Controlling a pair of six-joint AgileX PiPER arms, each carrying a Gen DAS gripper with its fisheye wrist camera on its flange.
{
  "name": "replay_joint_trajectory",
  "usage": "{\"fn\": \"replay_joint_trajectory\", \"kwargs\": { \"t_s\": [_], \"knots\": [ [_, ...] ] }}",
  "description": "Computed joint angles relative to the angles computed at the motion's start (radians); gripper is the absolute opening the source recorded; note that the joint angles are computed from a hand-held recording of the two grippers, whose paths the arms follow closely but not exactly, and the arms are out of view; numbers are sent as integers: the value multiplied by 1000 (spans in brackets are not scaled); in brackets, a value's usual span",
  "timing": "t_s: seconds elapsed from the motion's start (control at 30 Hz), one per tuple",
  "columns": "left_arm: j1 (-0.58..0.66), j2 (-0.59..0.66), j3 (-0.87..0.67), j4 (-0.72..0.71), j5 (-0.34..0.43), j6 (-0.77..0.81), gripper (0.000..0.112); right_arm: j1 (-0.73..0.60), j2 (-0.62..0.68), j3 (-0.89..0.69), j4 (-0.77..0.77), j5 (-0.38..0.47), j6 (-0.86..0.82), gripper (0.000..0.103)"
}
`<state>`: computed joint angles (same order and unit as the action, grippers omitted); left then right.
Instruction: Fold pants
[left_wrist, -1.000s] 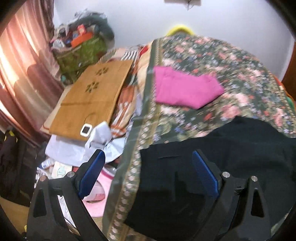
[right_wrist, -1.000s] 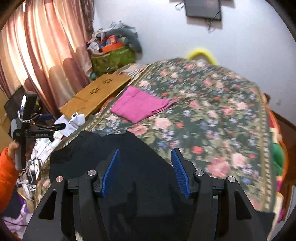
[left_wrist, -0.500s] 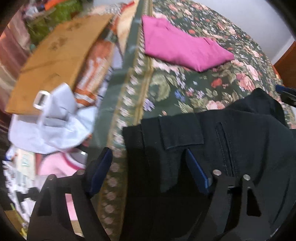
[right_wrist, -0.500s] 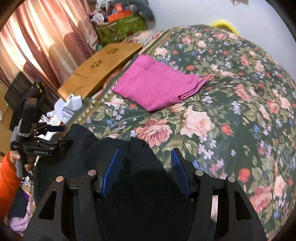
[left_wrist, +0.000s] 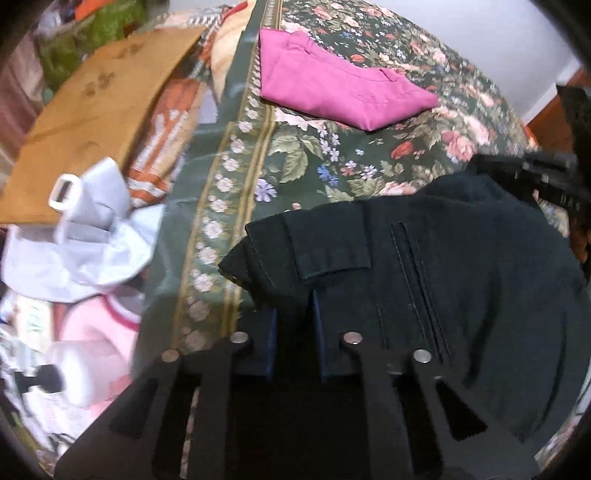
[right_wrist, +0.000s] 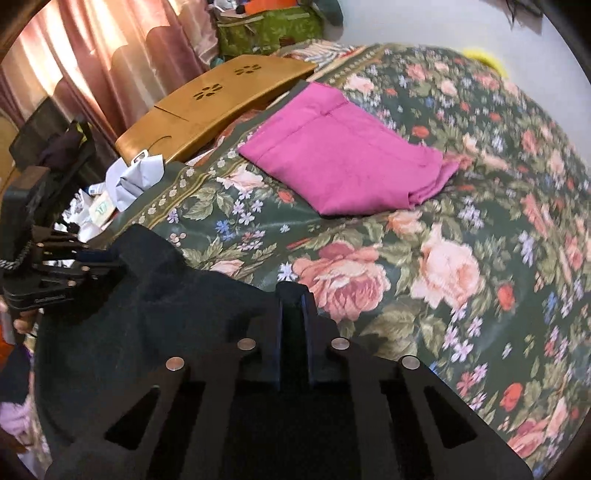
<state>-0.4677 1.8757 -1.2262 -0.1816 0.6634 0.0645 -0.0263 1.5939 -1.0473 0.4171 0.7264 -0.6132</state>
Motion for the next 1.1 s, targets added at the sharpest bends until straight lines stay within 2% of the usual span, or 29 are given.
{"fn": "replay_joint_trajectory", "kwargs": {
  "t_s": [0.1, 0.23, 0.33, 0.4, 0.47, 0.53, 0.63, 0.7, 0.8, 0.97, 1.1],
  "knots": [
    [-57, -42, 36, 204, -9, -159, 16, 21, -1, 6, -30, -47, 27, 7],
    [-66, -55, 60, 321, -3, -276, 16, 77, 25, 2, -145, -102, 147, 7],
    [-87, -47, 67, 466, 29, -408, 13, 101, 18, -11, -228, -96, 240, 9],
    [-52, -65, 83, 394, 28, -364, 13, 81, -3, -21, -187, -54, 229, 14],
    [-17, -109, 107, 319, 18, -315, 13, 63, -57, -10, -168, -24, 226, 14],
    [-8, -175, 140, 324, 9, -331, 14, 57, -129, 16, -173, -3, 220, 14],
    [-22, -272, 175, 347, 20, -378, 27, 35, -259, 68, -159, 36, 207, 19],
    [-45, -337, 203, 359, 18, -410, 52, 15, -343, 101, -151, 68, 199, 28],
    [-121, -400, 227, 438, 26, -505, 67, -1, -475, 164, -163, 101, 202, 34],
    [-253, -479, 265, 492, 63, -631, 80, -13, -661, 250, -172, 175, 200, 37],
    [-320, -511, 308, 477, 75, -706, 80, -41, -799, 330, -123, 224, 180, 43]
  ]
}}
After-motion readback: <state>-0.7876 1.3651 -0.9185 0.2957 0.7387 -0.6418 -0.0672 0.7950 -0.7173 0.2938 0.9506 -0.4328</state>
